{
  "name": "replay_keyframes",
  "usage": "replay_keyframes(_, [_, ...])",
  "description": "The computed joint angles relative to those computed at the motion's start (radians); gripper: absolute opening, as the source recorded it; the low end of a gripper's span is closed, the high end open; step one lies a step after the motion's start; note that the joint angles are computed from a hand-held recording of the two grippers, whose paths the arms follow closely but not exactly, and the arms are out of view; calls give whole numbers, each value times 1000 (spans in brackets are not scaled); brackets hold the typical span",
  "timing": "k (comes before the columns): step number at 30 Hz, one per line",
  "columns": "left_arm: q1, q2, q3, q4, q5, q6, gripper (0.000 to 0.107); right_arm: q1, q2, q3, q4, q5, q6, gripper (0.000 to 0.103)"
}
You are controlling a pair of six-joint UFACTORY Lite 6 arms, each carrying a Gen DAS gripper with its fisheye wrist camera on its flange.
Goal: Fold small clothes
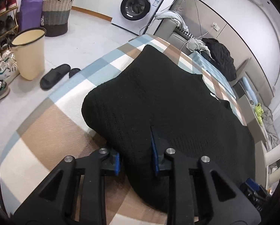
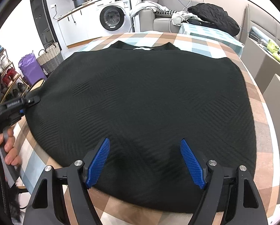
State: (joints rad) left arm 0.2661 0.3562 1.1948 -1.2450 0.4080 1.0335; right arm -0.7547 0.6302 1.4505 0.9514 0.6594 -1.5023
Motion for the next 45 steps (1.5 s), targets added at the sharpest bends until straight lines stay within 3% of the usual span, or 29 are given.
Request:
replay_keyframes(8, [-124, -141, 27, 207, -57, -93, 20, -25, -8, 9, 4, 14, 17, 79])
replay_keyframes(12, [-271, -193, 80, 215, -82, 8, 20, -58, -32, 7, 21, 25, 14, 79])
replay_keyframes(15, [-400, -195, 133, 218, -25, 74, 20, -100, -44, 15, 24, 39, 13, 79])
replay_keyframes(17, [-479, -165, 179, 261, 61, 58, 21, -122, -42, 28, 21, 35, 22, 79])
replay_keyframes(20, [-533, -77, 254, 267, 255, 39, 33, -159, -20, 69, 4, 31, 57, 79])
replay_keyframes(22, [-534, -63, 243, 232, 361, 70, 42, -180, 2, 104, -25, 26, 100, 79])
replay_keyframes(25, [-516, -138, 142, 208, 344, 118, 60, -222, 17, 146, -51, 49, 130, 79])
replay_keyframes(29, [-423, -177, 74, 188, 339, 163, 60, -264, 28, 192, -39, 112, 143, 79])
replay_keyframes(35, [-300, -108, 101, 216, 310, 125, 61, -242, 90, 270, -18, 266, 189, 79])
replay_keyframes(42, [-220, -59, 103, 192, 304, 149, 61, -139, 174, 337, 5, 438, 146, 70])
replay_keyframes(44, [-211, -51, 100, 190, 294, 151, 61, -91, 234, 392, -42, 447, 188, 55])
replay_keyframes(45, [-206, -49, 101, 190, 295, 150, 61, -68, 240, 392, -72, 424, 207, 36])
